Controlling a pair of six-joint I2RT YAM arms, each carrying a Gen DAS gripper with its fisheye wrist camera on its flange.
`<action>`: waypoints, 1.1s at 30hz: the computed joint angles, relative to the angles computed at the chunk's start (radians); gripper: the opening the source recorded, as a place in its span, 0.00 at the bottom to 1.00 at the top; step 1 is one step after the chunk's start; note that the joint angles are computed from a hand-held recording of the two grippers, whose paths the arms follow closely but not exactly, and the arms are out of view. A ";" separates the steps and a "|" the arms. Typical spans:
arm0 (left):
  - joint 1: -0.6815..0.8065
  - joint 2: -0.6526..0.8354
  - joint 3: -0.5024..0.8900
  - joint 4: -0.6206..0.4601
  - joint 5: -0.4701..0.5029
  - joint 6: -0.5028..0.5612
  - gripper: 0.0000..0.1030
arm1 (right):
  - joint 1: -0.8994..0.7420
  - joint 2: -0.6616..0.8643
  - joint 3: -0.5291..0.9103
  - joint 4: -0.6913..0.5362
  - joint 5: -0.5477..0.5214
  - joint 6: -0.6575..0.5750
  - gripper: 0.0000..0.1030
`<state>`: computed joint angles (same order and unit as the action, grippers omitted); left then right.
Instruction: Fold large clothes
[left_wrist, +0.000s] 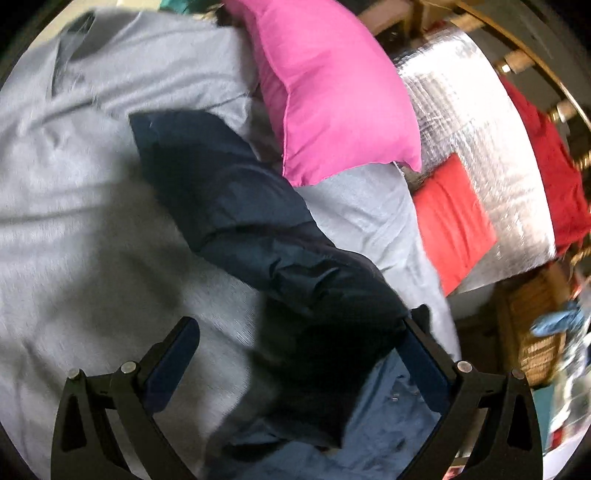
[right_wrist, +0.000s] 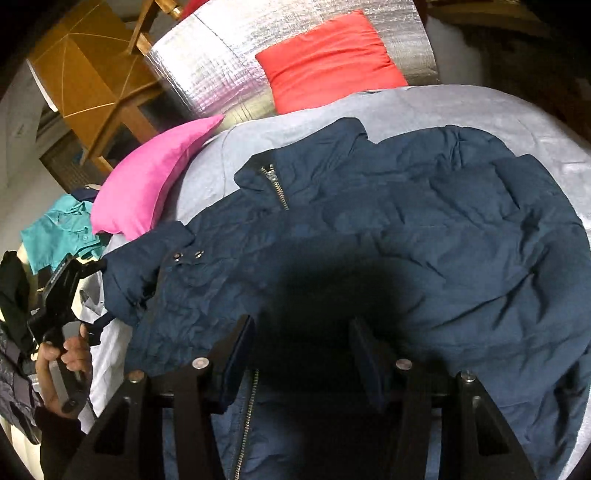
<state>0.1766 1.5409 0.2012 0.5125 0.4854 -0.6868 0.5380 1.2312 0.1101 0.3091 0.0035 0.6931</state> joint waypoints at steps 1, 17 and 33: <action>0.014 -0.011 -0.012 0.015 0.031 -0.019 1.00 | -0.008 -0.003 -0.003 0.002 -0.008 -0.003 0.55; 0.111 0.342 0.019 0.363 0.191 -0.164 1.00 | -0.015 -0.024 -0.011 -0.008 -0.010 -0.002 0.55; -0.390 -0.172 -0.056 0.180 -0.147 -0.032 0.25 | -0.042 -0.342 -0.042 -0.257 0.039 0.022 0.55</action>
